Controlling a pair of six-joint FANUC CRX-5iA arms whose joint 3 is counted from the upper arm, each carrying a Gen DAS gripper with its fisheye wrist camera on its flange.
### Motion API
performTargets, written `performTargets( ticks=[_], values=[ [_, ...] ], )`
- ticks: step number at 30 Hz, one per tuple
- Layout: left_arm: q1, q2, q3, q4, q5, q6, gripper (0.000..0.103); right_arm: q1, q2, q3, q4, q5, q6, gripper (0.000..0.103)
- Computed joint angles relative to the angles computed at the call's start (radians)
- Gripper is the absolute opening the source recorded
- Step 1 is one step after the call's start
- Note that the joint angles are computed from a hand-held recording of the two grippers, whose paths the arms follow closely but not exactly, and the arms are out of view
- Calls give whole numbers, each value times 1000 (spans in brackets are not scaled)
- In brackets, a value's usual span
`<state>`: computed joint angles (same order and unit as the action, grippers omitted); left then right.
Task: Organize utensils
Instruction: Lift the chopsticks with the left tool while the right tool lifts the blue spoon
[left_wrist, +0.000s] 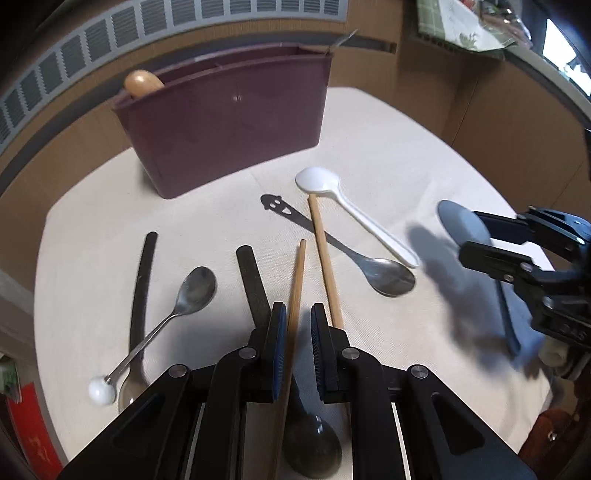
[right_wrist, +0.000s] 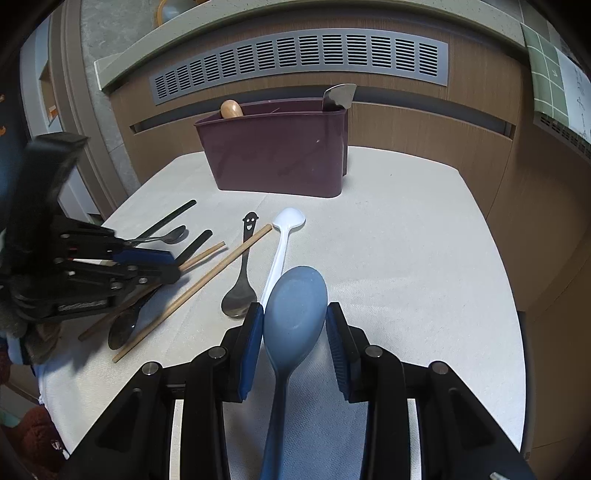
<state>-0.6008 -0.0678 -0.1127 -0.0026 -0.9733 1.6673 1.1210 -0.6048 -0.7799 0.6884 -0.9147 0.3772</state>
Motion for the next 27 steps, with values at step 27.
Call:
performTargets(
  ticks=[27],
  values=[
    [157, -311, -26, 80, 390, 163, 5, -64, -6, 99, 397, 84, -89, 32]
  ],
)
